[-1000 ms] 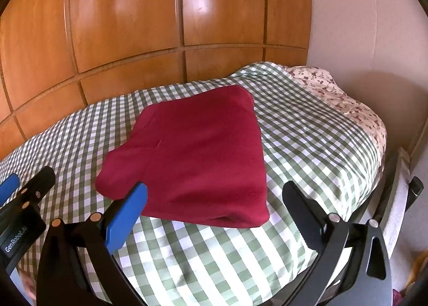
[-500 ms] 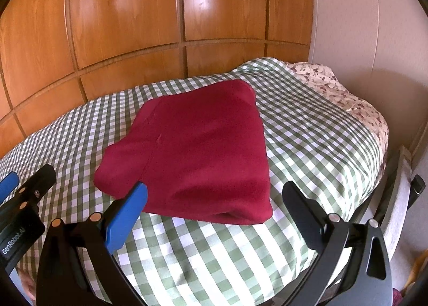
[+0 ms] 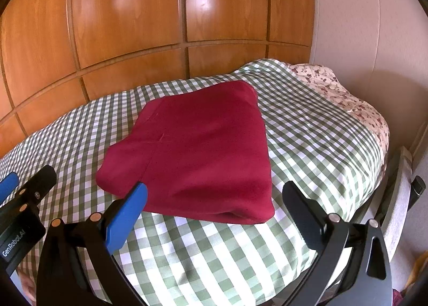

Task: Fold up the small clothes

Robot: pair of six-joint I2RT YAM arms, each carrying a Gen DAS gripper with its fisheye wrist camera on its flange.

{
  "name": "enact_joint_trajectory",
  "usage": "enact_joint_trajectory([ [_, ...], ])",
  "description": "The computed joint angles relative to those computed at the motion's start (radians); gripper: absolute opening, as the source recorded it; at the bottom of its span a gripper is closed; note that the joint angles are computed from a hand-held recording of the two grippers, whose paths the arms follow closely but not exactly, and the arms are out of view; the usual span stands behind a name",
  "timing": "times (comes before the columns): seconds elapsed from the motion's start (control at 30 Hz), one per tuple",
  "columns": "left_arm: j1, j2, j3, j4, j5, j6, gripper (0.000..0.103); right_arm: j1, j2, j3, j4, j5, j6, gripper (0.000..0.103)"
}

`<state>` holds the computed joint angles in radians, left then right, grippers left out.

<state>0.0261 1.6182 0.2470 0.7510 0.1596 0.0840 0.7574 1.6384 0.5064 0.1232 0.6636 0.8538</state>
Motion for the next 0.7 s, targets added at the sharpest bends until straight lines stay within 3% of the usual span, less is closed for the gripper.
enact_joint_trajectory([
  [0.47, -0.002, 0.037, 0.016, -0.004, 0.002, 0.003, 0.092, -0.023, -0.007, -0.029, 0.07, -0.031, -0.046, 0.101],
  [0.7, 0.007, 0.171, 0.089, -0.025, -0.044, -0.003, 0.092, -0.268, -0.088, -0.103, 0.181, -0.176, -0.165, 0.101],
])
